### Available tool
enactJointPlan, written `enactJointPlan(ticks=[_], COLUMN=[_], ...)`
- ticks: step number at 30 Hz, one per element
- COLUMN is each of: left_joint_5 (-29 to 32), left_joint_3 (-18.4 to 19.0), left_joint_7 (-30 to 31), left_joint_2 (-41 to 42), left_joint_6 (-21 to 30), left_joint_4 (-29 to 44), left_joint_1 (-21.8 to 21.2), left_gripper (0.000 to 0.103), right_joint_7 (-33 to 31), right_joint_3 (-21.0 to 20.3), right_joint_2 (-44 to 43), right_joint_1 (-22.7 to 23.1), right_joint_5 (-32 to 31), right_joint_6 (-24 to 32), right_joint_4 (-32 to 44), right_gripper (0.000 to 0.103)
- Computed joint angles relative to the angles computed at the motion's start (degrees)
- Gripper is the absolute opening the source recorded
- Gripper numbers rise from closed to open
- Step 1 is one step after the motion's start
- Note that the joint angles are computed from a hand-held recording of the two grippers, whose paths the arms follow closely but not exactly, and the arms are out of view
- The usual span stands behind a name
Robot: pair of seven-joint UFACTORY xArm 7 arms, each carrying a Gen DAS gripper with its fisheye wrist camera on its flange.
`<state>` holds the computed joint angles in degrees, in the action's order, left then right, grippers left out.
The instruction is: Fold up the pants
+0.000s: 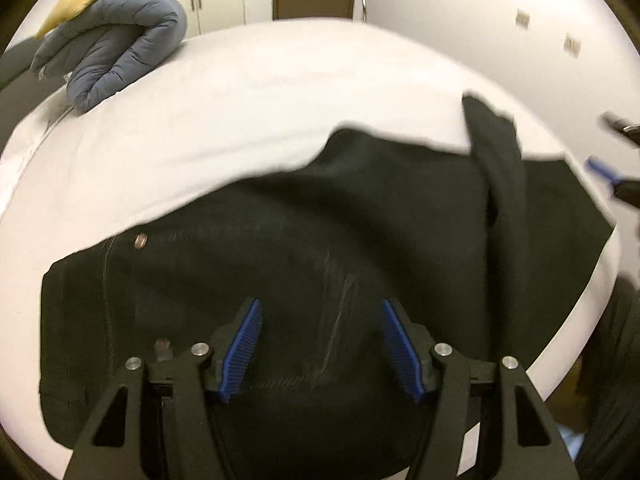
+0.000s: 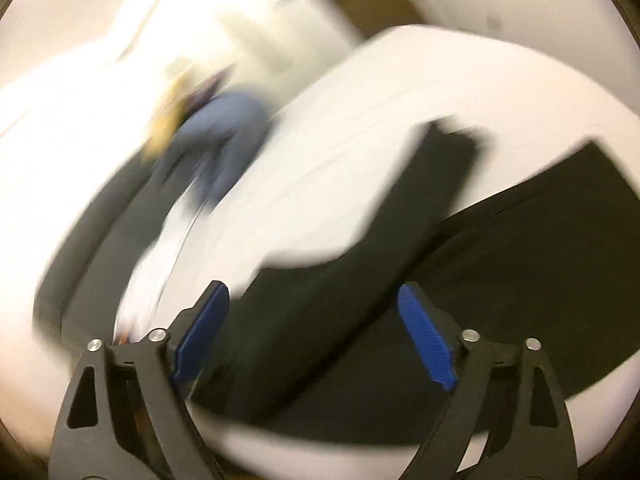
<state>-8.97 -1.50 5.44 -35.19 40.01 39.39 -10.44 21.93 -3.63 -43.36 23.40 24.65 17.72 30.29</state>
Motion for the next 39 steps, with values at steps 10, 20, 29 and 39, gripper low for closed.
enactJointPlan(ticks=[10, 20, 29, 39], left_joint_5=[-12.3, -10.0, -9.8, -8.6], left_joint_3=[3.0, 1.7, 1.2, 0.4], left_joint_7=[-3.5, -5.8, -7.1, -8.7], left_joint_2=[8.5, 8.3, 10.2, 12.0], left_joint_6=[-3.0, -1.1, -1.4, -1.4], left_joint_4=[1.6, 1.6, 2.8, 4.1], left_joint_1=[-2.0, -0.1, -0.5, -0.6], left_gripper=[0.038, 0.021, 0.021, 0.021], right_joint_7=[-17.9, -27.5, -16.2, 19.4], right_joint_3=[-31.0, -27.3, -19.1, 5.6], right_joint_2=[30.2, 43.8, 39.7, 5.6], right_joint_1=[14.7, 10.8, 6.8, -22.9], right_joint_5=[28.8, 43.8, 26.9, -4.8], right_joint_6=[3.9, 11.2, 0.0, 0.1], right_joint_4=[19.9, 28.9, 25.7, 0.8], right_gripper=[0.057, 0.026, 0.002, 0.002])
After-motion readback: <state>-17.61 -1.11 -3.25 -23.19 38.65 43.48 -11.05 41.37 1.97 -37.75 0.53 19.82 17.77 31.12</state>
